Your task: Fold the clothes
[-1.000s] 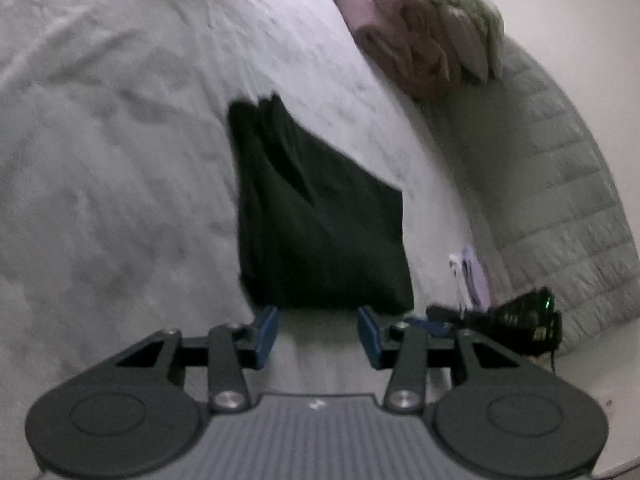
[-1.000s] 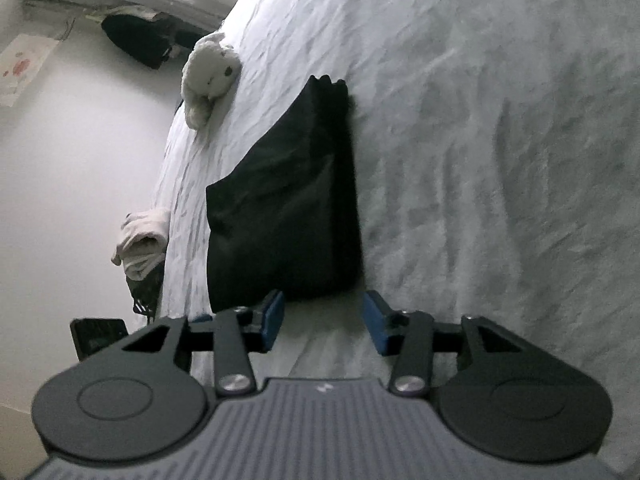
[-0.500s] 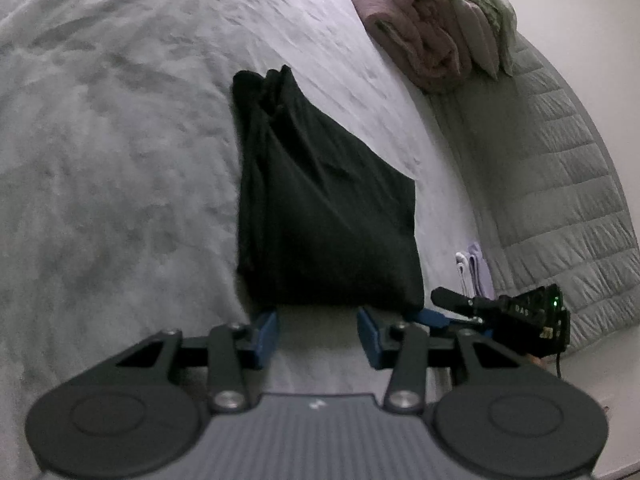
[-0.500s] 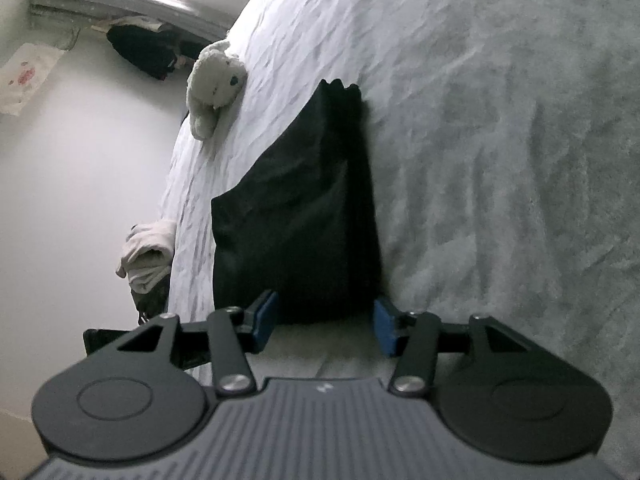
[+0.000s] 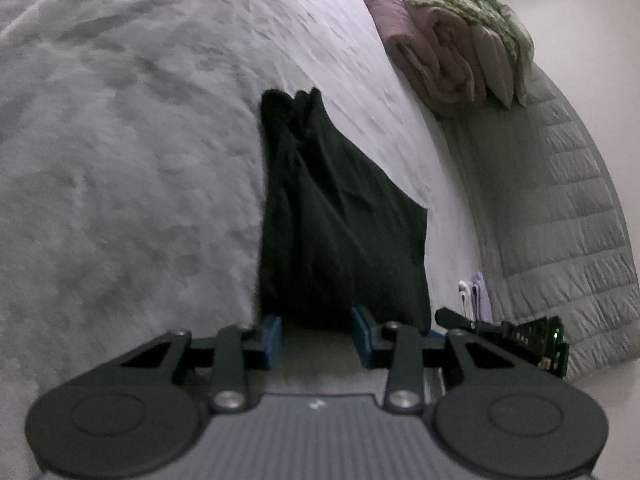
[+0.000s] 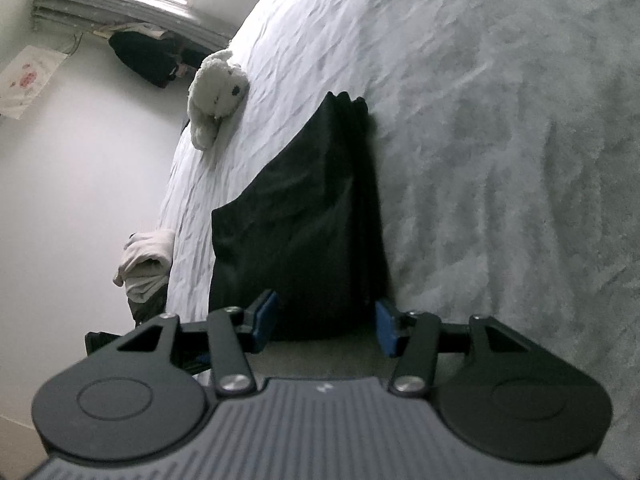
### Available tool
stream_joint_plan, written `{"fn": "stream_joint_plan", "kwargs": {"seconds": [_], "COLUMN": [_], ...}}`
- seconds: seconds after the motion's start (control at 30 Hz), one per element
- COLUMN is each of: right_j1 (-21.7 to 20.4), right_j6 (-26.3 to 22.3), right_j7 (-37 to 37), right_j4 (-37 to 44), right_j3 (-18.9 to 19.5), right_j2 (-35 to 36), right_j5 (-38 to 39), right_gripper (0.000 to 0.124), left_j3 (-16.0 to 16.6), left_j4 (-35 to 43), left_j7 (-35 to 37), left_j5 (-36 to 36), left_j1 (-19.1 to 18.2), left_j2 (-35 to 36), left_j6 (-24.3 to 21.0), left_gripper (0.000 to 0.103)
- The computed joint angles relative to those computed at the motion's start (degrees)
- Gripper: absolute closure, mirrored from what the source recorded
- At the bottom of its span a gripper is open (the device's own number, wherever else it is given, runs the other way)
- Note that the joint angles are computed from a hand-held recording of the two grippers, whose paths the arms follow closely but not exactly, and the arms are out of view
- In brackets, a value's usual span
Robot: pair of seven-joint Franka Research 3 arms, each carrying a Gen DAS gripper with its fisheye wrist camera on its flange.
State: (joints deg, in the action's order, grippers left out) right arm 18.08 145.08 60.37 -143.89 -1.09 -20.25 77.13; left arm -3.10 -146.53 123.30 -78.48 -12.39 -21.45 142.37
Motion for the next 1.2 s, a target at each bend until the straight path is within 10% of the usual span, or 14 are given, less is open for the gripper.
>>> {"fn": "stream_joint_plan", "kwargs": {"seconds": [1.2], "right_j1": [-0.2], "right_j6": [1.5], "right_j7": [-4.8], "right_j4": [2.7], "right_j3": [0.4], "right_j2": [3.5], "right_j5": [6.4], "right_gripper": [0.069], "left_j3": [-2.1], "left_j4": [4.7], "left_j7": [8.5], "left_j5": [-12.7], "left_j1": [3.2], "left_j2": [6.4], "left_j6": [1.9], "left_gripper": [0.067]}}
